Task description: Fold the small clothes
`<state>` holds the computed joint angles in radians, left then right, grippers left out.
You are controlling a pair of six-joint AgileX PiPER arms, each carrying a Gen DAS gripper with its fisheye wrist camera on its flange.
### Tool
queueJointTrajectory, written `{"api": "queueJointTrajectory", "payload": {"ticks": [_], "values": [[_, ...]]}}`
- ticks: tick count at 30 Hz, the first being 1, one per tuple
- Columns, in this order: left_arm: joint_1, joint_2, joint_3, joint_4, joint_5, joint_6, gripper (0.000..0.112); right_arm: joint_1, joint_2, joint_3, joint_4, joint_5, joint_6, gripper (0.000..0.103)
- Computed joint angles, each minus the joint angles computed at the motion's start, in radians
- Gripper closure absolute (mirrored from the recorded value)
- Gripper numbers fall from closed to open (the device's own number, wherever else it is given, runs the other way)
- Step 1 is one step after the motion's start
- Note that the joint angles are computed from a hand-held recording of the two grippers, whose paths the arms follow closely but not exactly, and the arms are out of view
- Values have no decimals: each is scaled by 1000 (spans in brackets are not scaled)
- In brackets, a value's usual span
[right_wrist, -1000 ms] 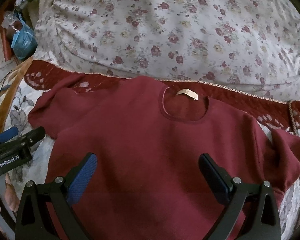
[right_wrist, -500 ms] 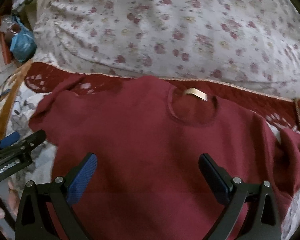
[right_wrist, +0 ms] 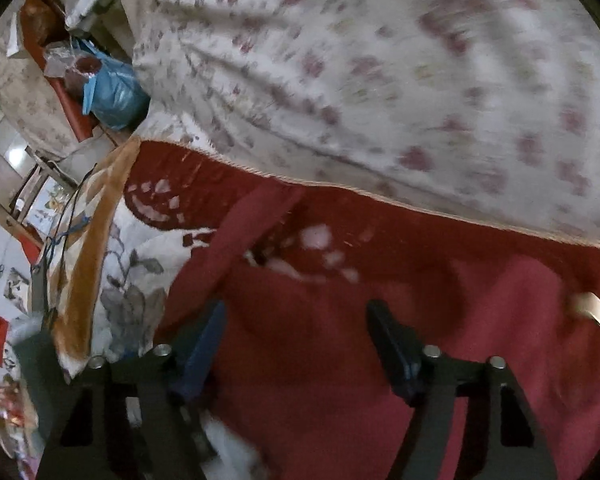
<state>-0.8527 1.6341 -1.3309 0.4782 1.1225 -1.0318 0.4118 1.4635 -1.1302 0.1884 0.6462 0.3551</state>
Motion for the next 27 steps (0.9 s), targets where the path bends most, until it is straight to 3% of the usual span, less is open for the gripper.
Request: {"api": "queueJointTrajectory", "payload": {"ticks": [4,9,10,11,13,14,17,21,27], "values": [[19,-6,11,-24,-21,24,9,-2,223,-206,36,17,-34,31],[49,-3,14,-48,-30,14,10,-55,473,-424,255,79,-136,32],[63,-10,23,-67,-48,21,10,-52,502,-458,245,80,-134,42],[76,-13,27,-85,-59,31,10,-51,515,-469,240,63,-142,67],[91,-19,37,-101,-79,39,10,-54,529,-485,260,48,-185,93],[87,-19,35,-94,-75,38,10,-55,520,-479,266,42,-198,94],[51,-14,16,-42,-42,29,10,-71,428,-408,283,28,-240,95],[-11,-61,21,12,-44,19,10,-125,186,-235,304,18,-328,96],[-105,-139,38,24,-124,55,10,-308,-278,-26,242,146,-360,96]]}}
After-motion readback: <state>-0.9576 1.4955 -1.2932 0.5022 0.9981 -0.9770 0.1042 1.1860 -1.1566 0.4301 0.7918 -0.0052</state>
